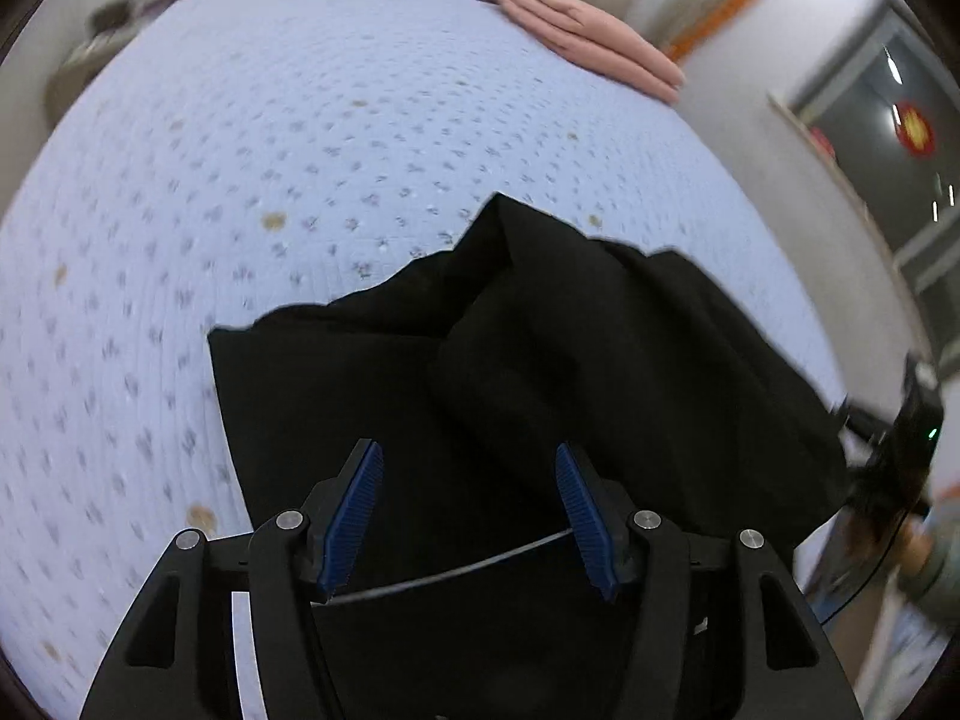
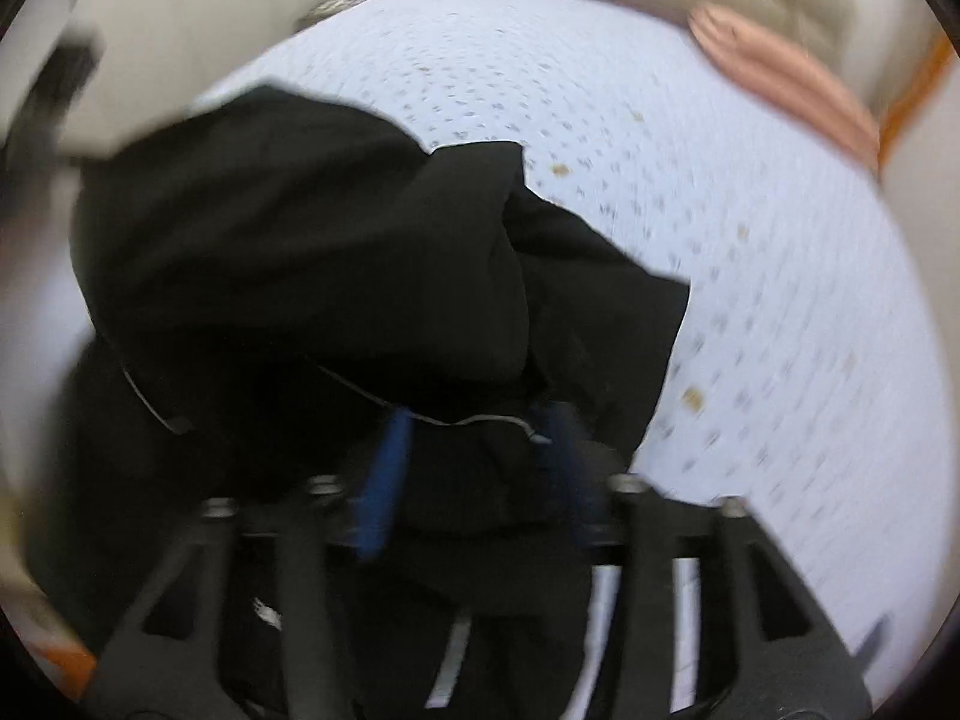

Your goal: Fold large clothes

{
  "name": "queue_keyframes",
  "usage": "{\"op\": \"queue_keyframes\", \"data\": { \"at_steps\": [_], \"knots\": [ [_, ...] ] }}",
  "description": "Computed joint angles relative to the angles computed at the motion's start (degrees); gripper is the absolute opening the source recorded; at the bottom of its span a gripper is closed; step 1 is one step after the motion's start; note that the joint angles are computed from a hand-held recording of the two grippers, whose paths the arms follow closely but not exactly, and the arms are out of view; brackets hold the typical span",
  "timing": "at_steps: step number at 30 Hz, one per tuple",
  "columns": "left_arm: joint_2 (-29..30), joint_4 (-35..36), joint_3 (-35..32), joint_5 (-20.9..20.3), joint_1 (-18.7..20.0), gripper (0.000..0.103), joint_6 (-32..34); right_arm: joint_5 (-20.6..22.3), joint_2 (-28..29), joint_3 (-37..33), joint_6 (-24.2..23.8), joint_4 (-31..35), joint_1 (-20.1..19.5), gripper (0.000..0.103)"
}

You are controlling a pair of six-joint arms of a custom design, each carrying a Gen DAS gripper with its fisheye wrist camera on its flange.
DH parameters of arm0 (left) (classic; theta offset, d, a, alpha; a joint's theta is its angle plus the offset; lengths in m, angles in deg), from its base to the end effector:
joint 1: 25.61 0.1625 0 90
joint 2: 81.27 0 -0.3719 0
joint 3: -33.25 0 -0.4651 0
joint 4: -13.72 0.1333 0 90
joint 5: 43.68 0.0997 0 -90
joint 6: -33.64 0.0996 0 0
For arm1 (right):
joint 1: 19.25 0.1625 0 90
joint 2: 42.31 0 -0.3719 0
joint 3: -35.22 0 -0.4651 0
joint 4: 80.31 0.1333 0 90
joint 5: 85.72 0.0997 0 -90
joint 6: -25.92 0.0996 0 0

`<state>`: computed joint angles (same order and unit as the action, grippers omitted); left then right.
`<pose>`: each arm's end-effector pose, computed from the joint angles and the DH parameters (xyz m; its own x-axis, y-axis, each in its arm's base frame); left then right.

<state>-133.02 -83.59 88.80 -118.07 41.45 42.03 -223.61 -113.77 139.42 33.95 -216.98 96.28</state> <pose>-0.1643 -0.7989 0.3341 -0.8270 0.4905 -0.2746 0.5152 0.8568 -0.0214 0.3218 -0.5359 0.2227 -0.7338 -0.0042 0.6794 -0.3189 0.8851 -0.3390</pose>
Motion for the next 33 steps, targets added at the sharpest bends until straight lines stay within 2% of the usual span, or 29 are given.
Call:
{"op": "queue_keyframes", "data": {
  "at_steps": [4,6,8,10,12,16,18,19,20,21,23,24,28,30,32,33],
  "knots": [
    [1.26,3.75,-3.68,-3.90,-0.08,0.073,-7.39,8.79,-2.53,-1.26,10.50,0.07,-2.47,0.069],
    [2.87,5.21,-5.98,-4.09,-0.47,0.073,-8.93,16.53,-4.29,-0.95,18.04,-1.36,-5.05,0.073],
    [3.92,5.98,-7.59,-4.31,-0.77,0.074,-9.75,21.17,-5.18,0.28,23.25,-3.83,-5.98,0.075],
    [6.12,7.26,-10.73,-6.31,-0.35,0.074,-11.43,23.98,-5.30,0.14,26.89,-5.22,-6.75,0.077],
    [8.19,8.03,-13.43,-8.09,0.25,0.074,-12.93,23.34,-4.28,-1.51,27.94,-4.66,-6.61,0.083],
    [11.63,11.10,-17.08,-11.82,1.26,0.074,-14.74,23.14,-1.75,-4.73,27.11,-0.85,-7.00,0.087],
    [11.17,9.95,-14.91,-13.92,1.50,0.073,-15.32,22.17,0.53,-6.81,26.59,2.89,-7.31,0.087],
    [10.46,8.70,-13.19,-13.02,1.20,0.061,-14.87,21.97,0.80,-6.78,26.17,3.36,-7.47,0.086],
    [9.93,7.96,-11.92,-12.10,0.92,0.036,-14.27,22.51,1.48,-7.00,25.67,3.66,-7.81,0.077],
    [8.83,7.10,-10.03,-11.28,0.58,0.025,-13.52,23.53,1.74,-7.00,25.18,3.69,-8.20,0.067],
    [6.11,4.08,-6.22,-10.68,0.24,0.014,-13.06,23.95,2.53,-7.50,23.77,4.45,-8.24,0.026],
    [3.43,1.33,-3.01,-11.62,0.07,0.013,-12.58,23.85,2.53,-7.43,22.51,4.29,-7.91,0.020],
    [-5.60,-5.45,6.79,-12.82,-1.29,0.011,-10.36,22.45,0.96,-6.24,18.41,3.16,-5.44,0.017],
    [-8.84,-5.73,10.19,-12.75,-1.56,0.011,-10.40,19.40,0.28,-6.08,13.83,3.37,-2.99,0.016],
    [-10.97,-4.92,13.43,-11.12,-1.61,0.010,-10.68,15.97,0.15,-5.86,11.57,4.16,-1.63,0.016],
    [-11.68,-3.86,15.58,-8.55,-1.76,0.010,-10.98,14.64,0.17,-5.64,10.82,5.25,-1.49,0.017]
  ]
}}
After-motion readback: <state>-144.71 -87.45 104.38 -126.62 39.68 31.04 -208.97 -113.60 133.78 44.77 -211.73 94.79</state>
